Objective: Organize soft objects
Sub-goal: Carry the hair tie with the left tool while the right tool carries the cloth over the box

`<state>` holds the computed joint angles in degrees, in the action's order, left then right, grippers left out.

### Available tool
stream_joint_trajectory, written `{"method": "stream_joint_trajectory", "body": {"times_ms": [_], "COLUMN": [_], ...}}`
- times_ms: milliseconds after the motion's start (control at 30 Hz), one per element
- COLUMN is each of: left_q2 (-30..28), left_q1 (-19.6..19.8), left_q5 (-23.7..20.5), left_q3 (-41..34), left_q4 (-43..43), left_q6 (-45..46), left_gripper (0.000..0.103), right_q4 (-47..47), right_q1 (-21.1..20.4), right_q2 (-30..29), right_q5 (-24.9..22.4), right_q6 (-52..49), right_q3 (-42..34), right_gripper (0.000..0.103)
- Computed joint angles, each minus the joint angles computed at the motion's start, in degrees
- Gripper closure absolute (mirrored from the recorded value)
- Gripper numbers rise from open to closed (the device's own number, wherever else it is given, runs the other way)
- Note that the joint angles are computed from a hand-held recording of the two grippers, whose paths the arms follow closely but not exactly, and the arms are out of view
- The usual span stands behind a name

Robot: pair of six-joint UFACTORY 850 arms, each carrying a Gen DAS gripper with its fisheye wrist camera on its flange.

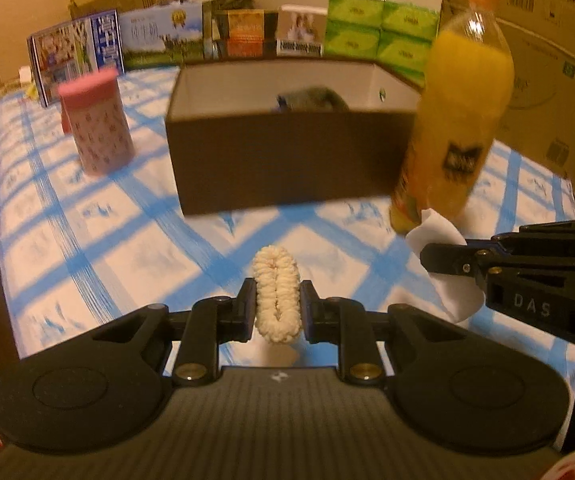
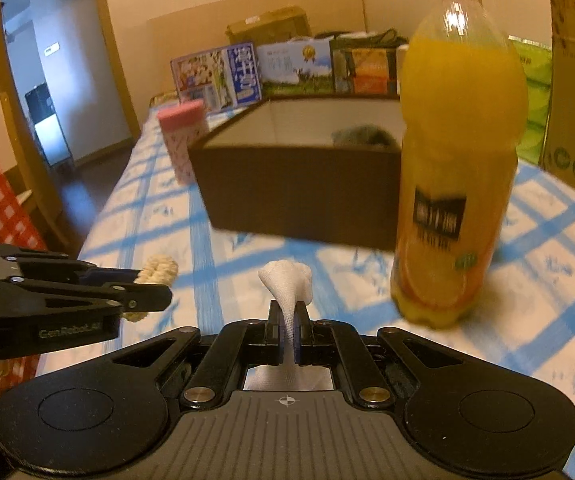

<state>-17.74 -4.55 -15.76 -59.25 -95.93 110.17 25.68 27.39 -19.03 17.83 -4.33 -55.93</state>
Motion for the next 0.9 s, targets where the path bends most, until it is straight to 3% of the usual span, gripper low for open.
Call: {"method": "stream_joint_trajectory", "body": {"times_ms": [300, 467, 733, 900], "left_q2": [-3.9, -8.8, -19.4, -25.8], "left_q1": [1.3, 1.4, 1.7, 1.9], "left_q5": [-3.5, -4.3, -6.1, -9.1], "left_q3": [-9.0, -17.6, -34.7, -45.2], "left_q4": [2.4, 8.1, 28.2, 36.9], "left_q6": [-0.9, -6.6, -28.3, -38.4], "left_gripper": [0.083, 0.083, 0.083, 0.083], "right_q4": [9.8, 15.2, 30.7, 51.7], "right_q1": [-0.3, -1.3, -3.5, -4.7], "right_q2": [-4.0, -8.5, -17.0, -22.2], "right_q5": [0.0, -0.6, -4.7, -6.9], "right_q6": [-11.6, -18.0, -34.2, -56.0], "right_q3": [-9.2, -17.4, -32.7, -41.2], "right_gripper": [0.099, 0.099, 0.099, 0.099]}}
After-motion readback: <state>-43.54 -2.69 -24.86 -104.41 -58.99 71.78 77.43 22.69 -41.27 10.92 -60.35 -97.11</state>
